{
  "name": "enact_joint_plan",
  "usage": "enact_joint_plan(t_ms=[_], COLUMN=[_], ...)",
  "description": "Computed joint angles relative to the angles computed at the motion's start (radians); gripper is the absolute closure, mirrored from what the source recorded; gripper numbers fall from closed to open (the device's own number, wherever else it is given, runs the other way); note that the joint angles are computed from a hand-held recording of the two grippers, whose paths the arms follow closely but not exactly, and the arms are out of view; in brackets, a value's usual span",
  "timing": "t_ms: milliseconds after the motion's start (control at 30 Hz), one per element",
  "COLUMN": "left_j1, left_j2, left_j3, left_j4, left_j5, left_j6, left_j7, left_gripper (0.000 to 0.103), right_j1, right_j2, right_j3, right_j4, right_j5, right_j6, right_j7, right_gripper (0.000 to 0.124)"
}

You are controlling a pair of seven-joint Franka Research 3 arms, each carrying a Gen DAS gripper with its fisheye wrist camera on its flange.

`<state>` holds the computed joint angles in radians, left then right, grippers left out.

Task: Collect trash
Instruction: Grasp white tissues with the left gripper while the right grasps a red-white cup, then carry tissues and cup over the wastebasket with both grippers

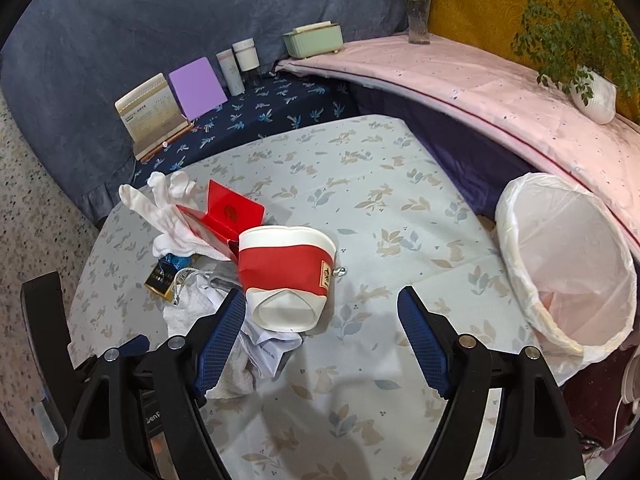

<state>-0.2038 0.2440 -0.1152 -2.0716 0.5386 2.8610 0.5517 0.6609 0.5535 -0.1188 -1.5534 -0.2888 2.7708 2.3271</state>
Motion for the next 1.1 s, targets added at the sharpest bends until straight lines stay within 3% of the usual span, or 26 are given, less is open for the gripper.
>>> enact_joint_plan(t_ms=[100, 167, 300, 467, 533, 667, 733, 1100], left_j1=[0.010, 0.027, 0.054, 0.092, 0.095, 0.082, 0.083, 0.058], left_j2=[0.014, 0.026, 0.043, 0.051, 0.054, 0.058, 0.058, 0.013], left_j3=[-0.011, -0.028, -0.061, -0.111, -0.118, -0.109, -0.112, -0.098], left_j4=[0.012, 0.019, 0.024, 0.024, 0.028, 0.035, 0.037, 0.007], left_j5=[-0.026, -0.066, -0.165, -0.282, -0.319, -0.345, -0.361, -0.371], left_j6=[-0.001, 0.002, 0.021, 0.041, 0.043, 0.045, 0.043, 0.070], left_j7=[0.033, 0.078, 0.176, 0.310, 0.347, 0.377, 0.394, 0.398], left_gripper=[0.015, 0.028, 0.042, 0.076, 0.082, 0.087, 0.087, 0.091], right_j1=[-0.011, -0.015, -0.022, -0.022, -0.023, -0.039, -0.046, -0.018], right_j2=[0.042, 0.070, 0.122, 0.176, 0.197, 0.223, 0.225, 0.102], right_j3=[0.017, 0.026, 0.041, 0.043, 0.042, 0.058, 0.066, 0.010], right_j4=[0.054, 0.091, 0.163, 0.236, 0.262, 0.294, 0.299, 0.127], right_j5=[0.021, 0.036, 0.069, 0.098, 0.109, 0.142, 0.157, 0.125], right_j6=[-0.028, -0.047, -0.082, -0.121, -0.136, -0.154, -0.163, -0.042], right_j7=[-0.023, -0.041, -0.082, -0.114, -0.120, -0.149, -0.168, -0.103], right_gripper=[0.049, 0.049, 0.049, 0.048, 0.049, 0.049, 0.061, 0.061])
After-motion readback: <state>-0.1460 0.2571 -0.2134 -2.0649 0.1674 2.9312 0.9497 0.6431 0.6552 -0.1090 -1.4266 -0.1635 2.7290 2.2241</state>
